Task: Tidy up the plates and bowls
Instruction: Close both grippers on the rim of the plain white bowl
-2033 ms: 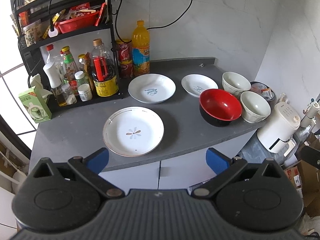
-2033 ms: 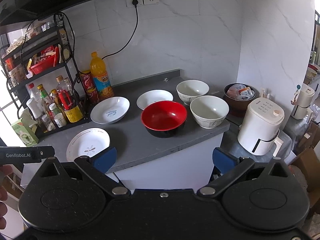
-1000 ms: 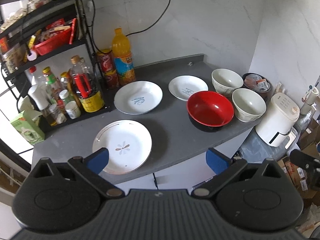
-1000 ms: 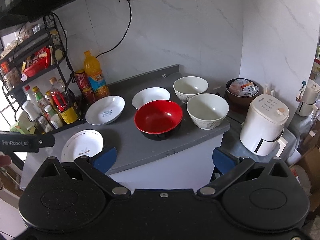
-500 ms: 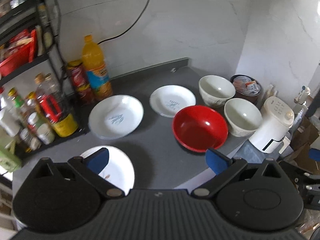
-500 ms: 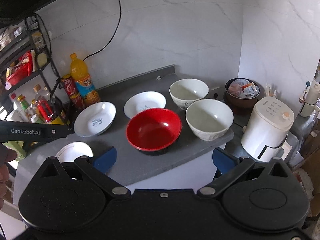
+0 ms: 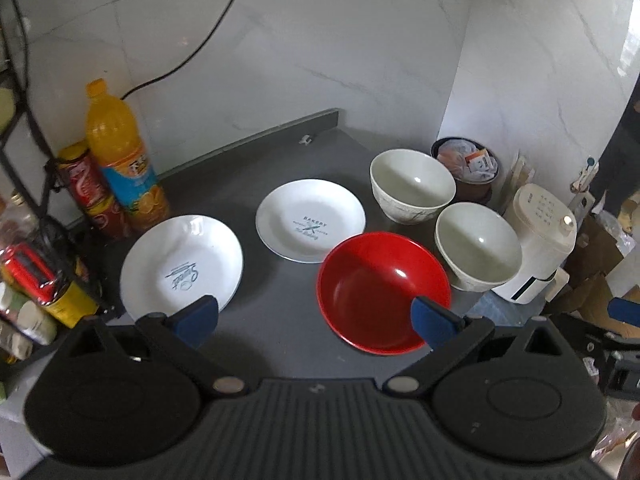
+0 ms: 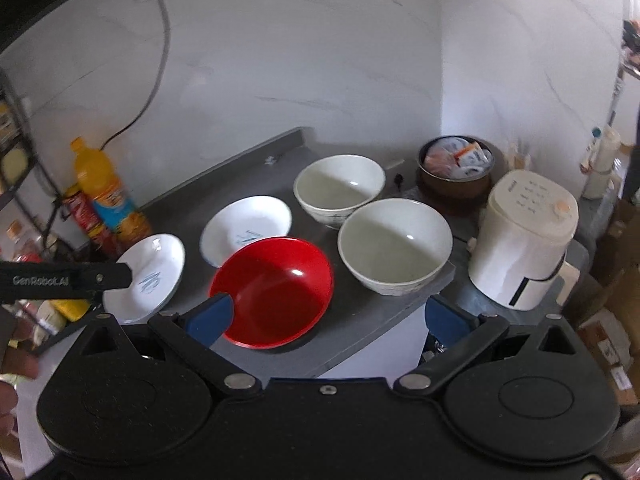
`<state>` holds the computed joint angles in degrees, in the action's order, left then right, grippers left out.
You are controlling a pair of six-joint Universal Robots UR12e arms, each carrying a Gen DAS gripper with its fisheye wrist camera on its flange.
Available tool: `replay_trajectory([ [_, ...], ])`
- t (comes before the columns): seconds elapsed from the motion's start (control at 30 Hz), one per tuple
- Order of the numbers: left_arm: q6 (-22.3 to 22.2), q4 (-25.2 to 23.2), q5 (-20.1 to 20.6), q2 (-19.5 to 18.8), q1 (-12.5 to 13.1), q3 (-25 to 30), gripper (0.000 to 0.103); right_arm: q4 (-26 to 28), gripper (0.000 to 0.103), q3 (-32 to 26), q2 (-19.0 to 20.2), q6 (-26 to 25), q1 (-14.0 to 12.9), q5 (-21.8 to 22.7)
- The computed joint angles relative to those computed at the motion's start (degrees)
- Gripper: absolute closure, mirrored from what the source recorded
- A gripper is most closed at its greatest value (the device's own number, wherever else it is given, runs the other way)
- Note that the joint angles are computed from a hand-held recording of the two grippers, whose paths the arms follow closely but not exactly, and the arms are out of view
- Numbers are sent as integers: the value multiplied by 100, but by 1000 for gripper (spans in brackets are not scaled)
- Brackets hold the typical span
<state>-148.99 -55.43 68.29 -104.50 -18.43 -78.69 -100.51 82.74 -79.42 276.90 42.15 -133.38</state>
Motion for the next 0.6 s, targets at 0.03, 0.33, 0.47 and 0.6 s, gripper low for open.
replay_trajectory([
  [0.03,22,-40,15,-38,-20,43,1,-83,0,60,-26,29,-22,30],
  [0.33,-68,-293,260,-371,-232,355,3,33,6,355,-170,340,-198,212],
  [0.47,-44,-201,326,-455,-330,390,3,-53,9,565,-277,335,-289,252],
  [0.6,-138,-118,407,-554,-458,443,4,-363,14,895,-442,271,-410,372],
])
